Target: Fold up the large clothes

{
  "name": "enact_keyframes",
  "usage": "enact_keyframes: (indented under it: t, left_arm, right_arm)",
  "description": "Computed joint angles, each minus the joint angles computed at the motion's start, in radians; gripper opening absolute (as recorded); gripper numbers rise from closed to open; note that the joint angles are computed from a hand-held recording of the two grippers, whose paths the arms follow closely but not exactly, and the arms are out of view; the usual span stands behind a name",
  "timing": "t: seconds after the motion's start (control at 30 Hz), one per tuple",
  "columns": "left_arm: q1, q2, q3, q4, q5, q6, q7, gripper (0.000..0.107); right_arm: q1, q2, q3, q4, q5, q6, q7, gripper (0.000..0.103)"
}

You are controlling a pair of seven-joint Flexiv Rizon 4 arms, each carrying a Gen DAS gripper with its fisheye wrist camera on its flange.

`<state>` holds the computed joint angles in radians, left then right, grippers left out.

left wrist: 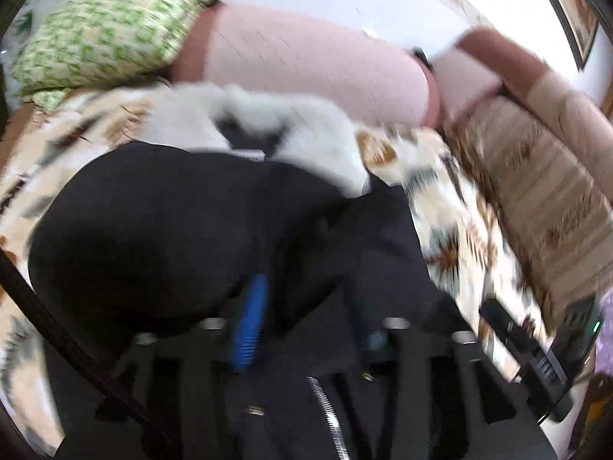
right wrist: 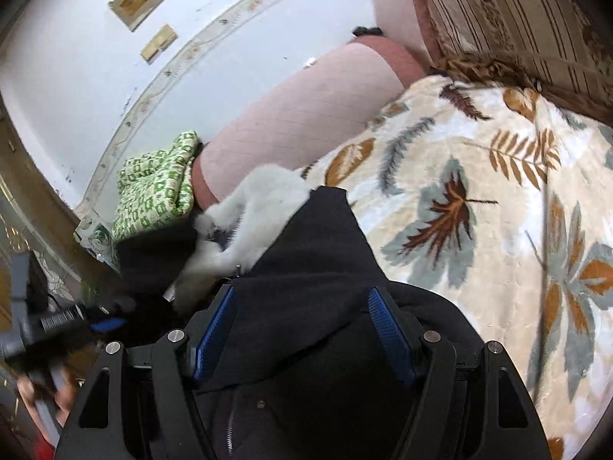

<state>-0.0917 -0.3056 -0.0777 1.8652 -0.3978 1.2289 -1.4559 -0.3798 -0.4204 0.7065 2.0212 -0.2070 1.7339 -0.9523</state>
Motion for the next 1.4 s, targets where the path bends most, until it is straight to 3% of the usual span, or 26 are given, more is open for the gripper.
enact_keyframes:
  t: [0.17,0.27,0.37,0.5,0.6,0.67,0.7,0.73,0.9,1.0,1.1,1.2,1.27,1.3,1.4]
  left_arm:
    - [0.002,0.041,-0.053,0.09,-0.067,0.061,0.071,0.066]
    - [0.024,0.12,-0.099,0.202,-0.238,0.111,0.194,0.076]
    - [-0.006,0.194,-0.061,0.299,-0.308,0.18,0.246,0.078]
    - [-0.014,0.246,0.083,0.346,-0.039,0.219,0.018,0.079]
    - [0.028,0.27,0.146,0.342,0.151,0.188,-0.154,0.079]
    - [0.06,0.278,0.167,0.337,0.24,0.173,-0.253,0.079]
    - [0.075,0.277,0.173,0.328,0.283,0.162,-0.302,0.079]
    - [0.089,0.273,0.179,0.316,0.323,0.15,-0.349,0.079]
    - [0.114,0.223,0.169,0.248,0.409,0.129,-0.448,0.079]
    - [0.101,0.162,0.16,0.179,0.432,0.115,-0.459,0.079]
    - [0.058,0.073,0.178,0.075,0.499,0.059,-0.477,0.079]
    - [-0.028,-0.017,0.26,-0.038,0.662,-0.03,-0.601,0.079]
    - [-0.039,-0.047,0.276,-0.052,0.697,-0.021,-0.645,0.081]
    - [-0.039,-0.055,0.279,-0.052,0.702,-0.012,-0.657,0.083]
    - [-0.03,-0.045,0.273,-0.044,0.699,-0.016,-0.639,0.084]
  right_arm:
    - [-0.096,-0.07,0.112,-0.037,-0.01,-0.031,-0.036,0.081]
    - [-0.127,-0.12,0.174,-0.06,-0.016,-0.042,-0.065,0.081]
    - [-0.132,-0.192,0.233,-0.119,-0.05,-0.095,-0.114,0.081]
    - [-0.034,-0.263,0.197,-0.267,-0.057,-0.291,-0.142,0.081]
    - [-0.004,-0.346,0.234,-0.367,-0.029,-0.427,-0.184,0.081]
    - [-0.005,-0.394,0.283,-0.408,-0.018,-0.485,-0.265,0.042]
    - [-0.019,-0.421,0.325,-0.431,-0.001,-0.534,-0.311,0.008]
    - [-0.022,-0.421,0.335,-0.432,0.013,-0.539,-0.324,0.008]
    - [-0.02,-0.317,0.279,-0.386,0.068,-0.423,-0.353,0.007]
    - [0.014,-0.222,0.152,-0.356,0.097,-0.354,-0.303,0.007]
    - [0.008,-0.215,0.123,-0.366,0.142,-0.395,-0.308,0.007]
    - [0.058,-0.208,0.06,-0.371,0.156,-0.439,-0.302,0.007]
    - [0.098,-0.2,0.008,-0.372,0.159,-0.448,-0.294,0.009]
    - [0.115,-0.2,-0.013,-0.377,0.164,-0.452,-0.291,0.011]
    - [0.221,-0.175,-0.164,-0.365,0.151,-0.446,-0.203,0.035]
